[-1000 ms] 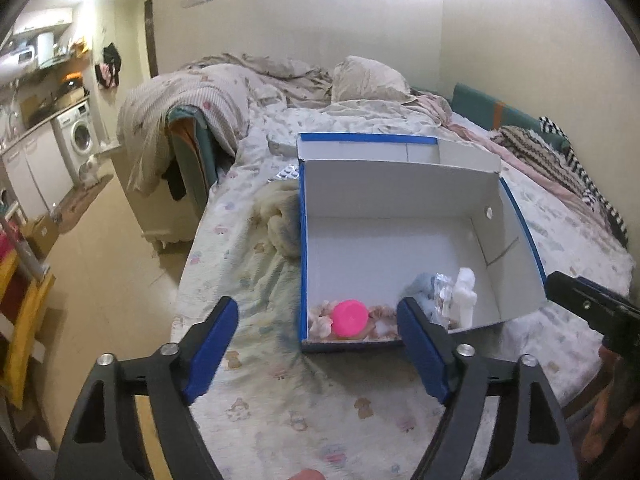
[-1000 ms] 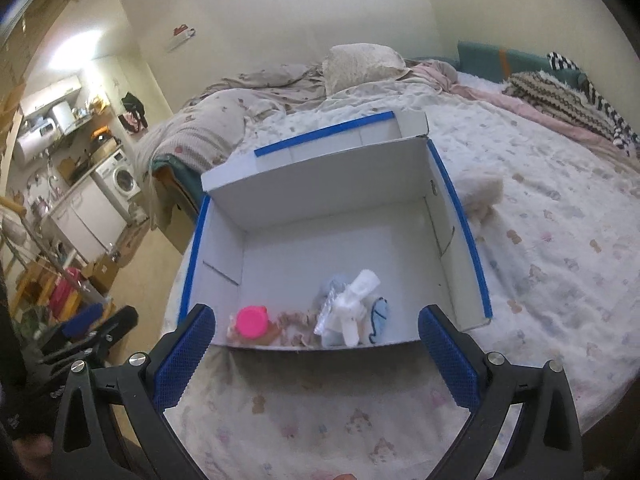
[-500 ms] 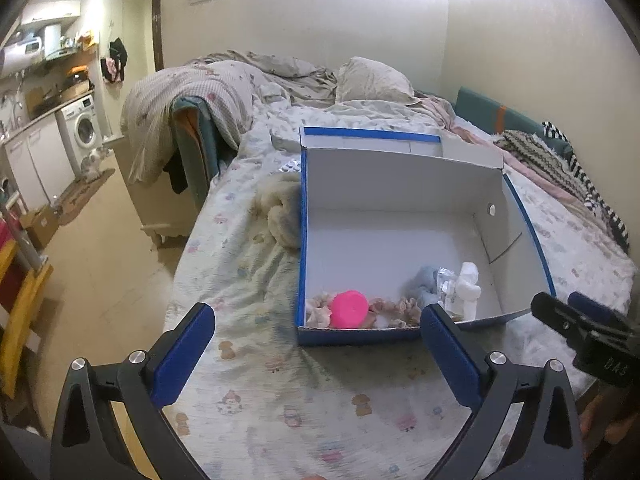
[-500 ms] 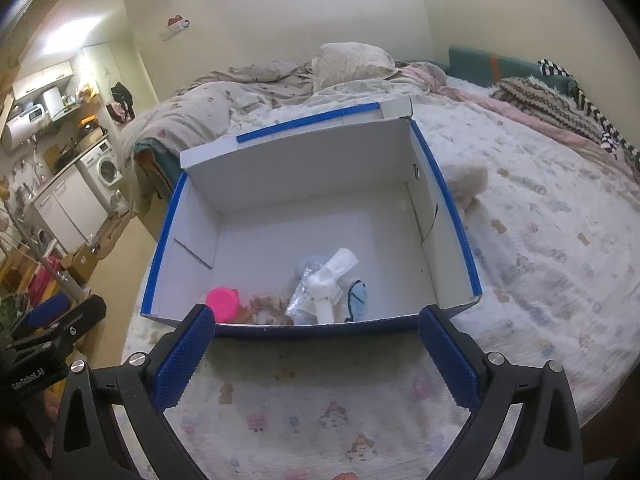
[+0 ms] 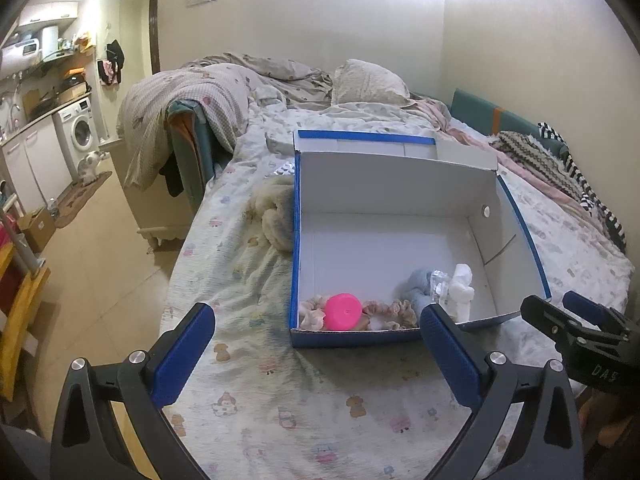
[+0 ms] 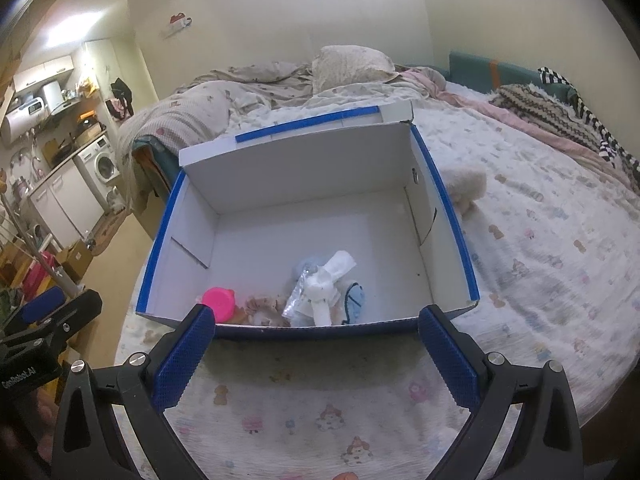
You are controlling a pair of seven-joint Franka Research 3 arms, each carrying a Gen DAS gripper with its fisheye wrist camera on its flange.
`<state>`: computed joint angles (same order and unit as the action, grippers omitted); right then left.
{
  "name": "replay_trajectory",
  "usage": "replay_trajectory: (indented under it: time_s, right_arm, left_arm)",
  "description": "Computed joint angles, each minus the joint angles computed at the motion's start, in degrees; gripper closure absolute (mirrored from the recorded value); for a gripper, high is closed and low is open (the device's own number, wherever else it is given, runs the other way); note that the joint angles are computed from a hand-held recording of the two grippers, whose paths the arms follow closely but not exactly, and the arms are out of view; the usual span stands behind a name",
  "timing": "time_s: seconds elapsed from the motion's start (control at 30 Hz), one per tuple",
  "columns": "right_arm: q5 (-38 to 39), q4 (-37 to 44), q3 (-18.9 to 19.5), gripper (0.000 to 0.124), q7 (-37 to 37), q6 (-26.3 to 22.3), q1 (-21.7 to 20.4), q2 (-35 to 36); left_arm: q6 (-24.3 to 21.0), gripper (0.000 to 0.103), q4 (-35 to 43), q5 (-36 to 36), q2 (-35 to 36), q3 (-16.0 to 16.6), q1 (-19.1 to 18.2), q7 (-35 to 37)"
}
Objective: Organize soft objects
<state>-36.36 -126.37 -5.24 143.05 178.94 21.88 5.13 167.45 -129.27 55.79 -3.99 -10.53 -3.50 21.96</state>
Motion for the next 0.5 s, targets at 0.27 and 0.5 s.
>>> replay_trajectory:
  time_s: [0.27,0.5]
  right_arm:
    - [-1.1,0.2,-0.1,0.021,0.9,-0.1,0.0,0.1]
    - [-1.2,0.1,-0.1,0.021,0.9,0.1,-0.1,0.1]
  left_arm:
    - [-0.2,0.001,-0.1,-1.1,0.0,0.0,-0.1,0.4]
    - [-0.4,0.001,-0.2,-1.1,0.0,-0.1,-0.1,0.5]
